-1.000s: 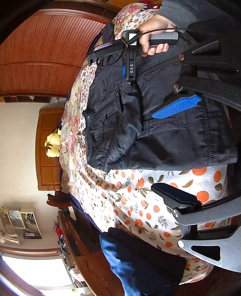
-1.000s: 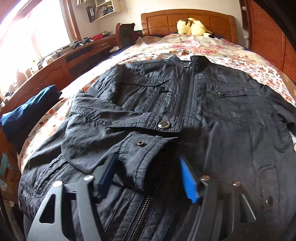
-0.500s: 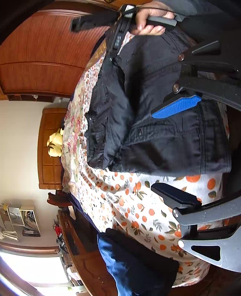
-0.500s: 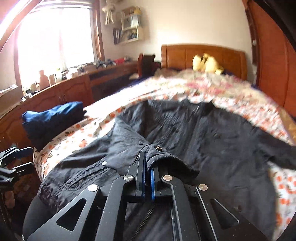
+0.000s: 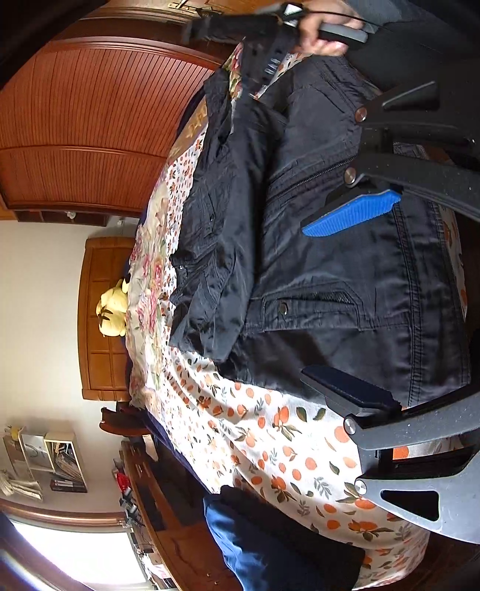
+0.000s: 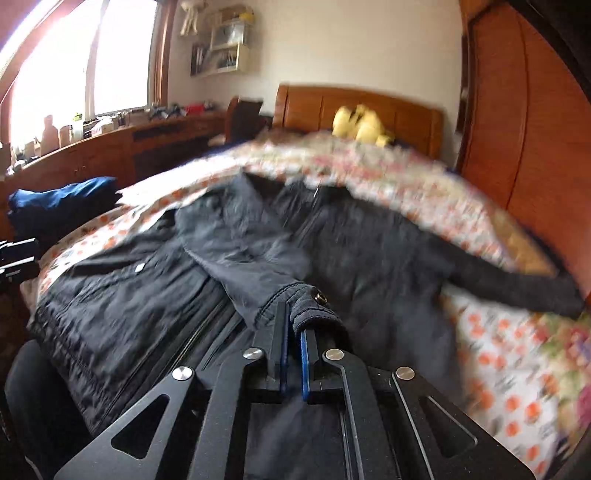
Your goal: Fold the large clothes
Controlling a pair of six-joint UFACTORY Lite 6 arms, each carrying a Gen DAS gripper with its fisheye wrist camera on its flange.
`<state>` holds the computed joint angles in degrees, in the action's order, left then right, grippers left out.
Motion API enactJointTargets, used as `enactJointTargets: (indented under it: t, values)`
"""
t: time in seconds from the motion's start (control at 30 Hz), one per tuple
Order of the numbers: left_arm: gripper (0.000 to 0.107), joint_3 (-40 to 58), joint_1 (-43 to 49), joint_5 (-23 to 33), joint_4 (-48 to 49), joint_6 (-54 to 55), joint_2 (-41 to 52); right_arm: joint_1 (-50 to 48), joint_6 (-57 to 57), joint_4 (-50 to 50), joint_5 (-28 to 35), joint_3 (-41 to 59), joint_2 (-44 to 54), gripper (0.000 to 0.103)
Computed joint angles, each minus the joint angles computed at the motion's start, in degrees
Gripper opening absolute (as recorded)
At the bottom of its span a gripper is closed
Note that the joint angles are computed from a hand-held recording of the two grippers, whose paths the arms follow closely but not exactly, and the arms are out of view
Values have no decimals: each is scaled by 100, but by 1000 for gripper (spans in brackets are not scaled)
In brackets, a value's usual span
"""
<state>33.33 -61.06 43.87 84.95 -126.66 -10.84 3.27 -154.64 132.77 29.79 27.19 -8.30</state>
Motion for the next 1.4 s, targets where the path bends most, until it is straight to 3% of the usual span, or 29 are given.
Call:
enactJointTargets:
  t: [0.07, 0.17, 0.23, 0.3, 0.37, 0.53, 0.7, 1.0, 1.23, 1.4]
  values:
    - [73, 81, -45, 32, -16, 18, 68, -25, 67, -130, 44, -23, 188, 4]
    - [73, 146, -122, 101, -68, 69, 95, -114, 319, -464, 86, -43, 183, 13]
    - [73, 202, -147, 102, -82, 78, 149, -260, 451, -646, 231, -145, 51, 22]
    - [73, 254, -148, 92, -81, 84, 218, -438, 567, -842, 306, -60, 46, 39]
    - [73, 320, -176, 109, -65, 68, 301, -879, 613, -1095, 583, -174, -79, 42]
    - [73, 512, 38, -108, 205, -93, 617, -1350, 797, -1454, 1128, -273, -143, 43]
    - [73, 940, 446, -462, 675, -248, 1225, -873, 549, -1048, 664, 140, 264, 43]
    - [73, 2258, 1094, -1086, 1344, -249, 2648, -530, 1532, -1733, -193, 1930, 1664, 43]
    - [73, 3576, 1458, -1568, 1544, -3, 3740, -949, 2421, -2503, -145, 2633, 2272, 43]
    - [73, 4729, 1628, -1887, 1276, 597, 4556, -1161, 2354, -2439, -44, 2357, 1960, 43]
